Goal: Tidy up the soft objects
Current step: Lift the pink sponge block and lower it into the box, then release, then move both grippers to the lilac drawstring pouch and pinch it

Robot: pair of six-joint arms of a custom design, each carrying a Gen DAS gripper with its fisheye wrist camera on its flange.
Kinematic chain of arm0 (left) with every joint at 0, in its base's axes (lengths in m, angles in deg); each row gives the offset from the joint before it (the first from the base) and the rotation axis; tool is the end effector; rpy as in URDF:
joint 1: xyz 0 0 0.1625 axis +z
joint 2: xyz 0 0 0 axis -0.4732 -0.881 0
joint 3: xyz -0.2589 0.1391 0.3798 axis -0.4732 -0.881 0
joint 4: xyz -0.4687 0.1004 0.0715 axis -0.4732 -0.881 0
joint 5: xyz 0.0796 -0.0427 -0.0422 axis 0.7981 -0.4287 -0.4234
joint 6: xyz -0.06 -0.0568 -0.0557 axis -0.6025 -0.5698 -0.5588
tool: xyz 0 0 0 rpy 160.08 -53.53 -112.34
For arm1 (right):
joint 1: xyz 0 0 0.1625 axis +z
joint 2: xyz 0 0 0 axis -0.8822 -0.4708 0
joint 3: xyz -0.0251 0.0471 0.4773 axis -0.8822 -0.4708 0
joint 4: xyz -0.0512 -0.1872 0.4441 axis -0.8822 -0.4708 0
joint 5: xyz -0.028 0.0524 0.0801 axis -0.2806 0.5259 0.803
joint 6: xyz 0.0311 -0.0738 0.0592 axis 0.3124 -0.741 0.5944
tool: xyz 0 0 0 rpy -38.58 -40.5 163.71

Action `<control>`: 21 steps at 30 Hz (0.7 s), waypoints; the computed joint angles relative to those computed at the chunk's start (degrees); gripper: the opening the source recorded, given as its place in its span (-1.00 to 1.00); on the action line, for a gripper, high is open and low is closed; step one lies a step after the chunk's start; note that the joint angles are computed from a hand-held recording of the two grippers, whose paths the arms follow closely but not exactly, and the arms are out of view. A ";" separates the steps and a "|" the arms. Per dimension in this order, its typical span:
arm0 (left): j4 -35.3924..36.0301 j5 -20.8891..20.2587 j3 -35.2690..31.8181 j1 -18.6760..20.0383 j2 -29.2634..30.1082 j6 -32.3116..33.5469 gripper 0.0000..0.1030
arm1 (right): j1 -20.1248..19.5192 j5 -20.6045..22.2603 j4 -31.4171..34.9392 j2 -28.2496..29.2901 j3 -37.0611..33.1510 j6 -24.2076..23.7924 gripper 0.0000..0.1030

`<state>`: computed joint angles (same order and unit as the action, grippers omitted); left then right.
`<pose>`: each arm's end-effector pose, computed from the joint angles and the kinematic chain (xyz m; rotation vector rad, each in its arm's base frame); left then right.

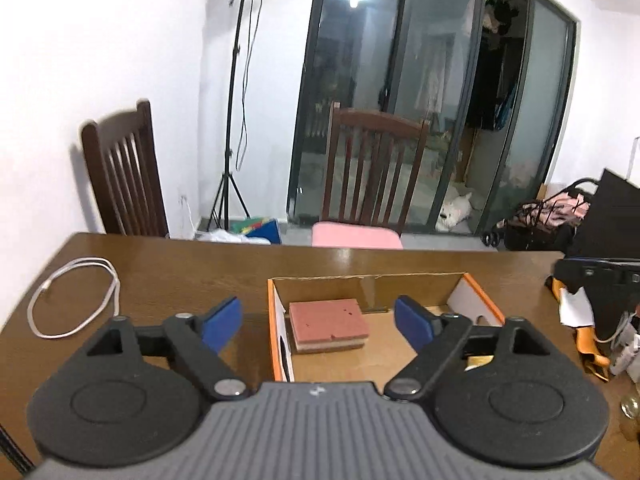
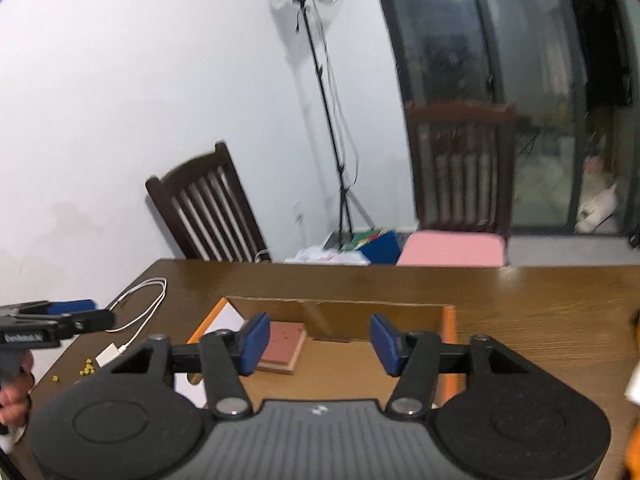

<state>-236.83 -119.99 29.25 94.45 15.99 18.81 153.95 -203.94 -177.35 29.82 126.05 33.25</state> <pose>-0.2287 -0.8839 0.1504 1.3262 2.4692 -0.9030 0.1113 -0.7011 0.2758 0.0731 -2.0797 1.4408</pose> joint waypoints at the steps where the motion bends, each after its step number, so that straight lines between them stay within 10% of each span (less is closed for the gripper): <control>1: -1.69 -0.90 2.46 0.12 -1.54 0.23 0.82 | 0.32 0.15 -3.54 -0.87 2.67 -1.22 0.24; 14: -30.07 -9.96 35.52 3.19 -15.62 9.97 1.00 | 2.07 2.75 -42.91 4.57 23.99 -13.77 0.70; 21: -39.95 -10.38 43.63 5.86 -16.71 4.20 1.00 | 1.04 4.65 -58.66 15.12 28.86 -10.35 0.76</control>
<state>-276.77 -130.36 72.88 100.31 -0.71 23.01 154.99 -199.29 -236.01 44.95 154.92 22.90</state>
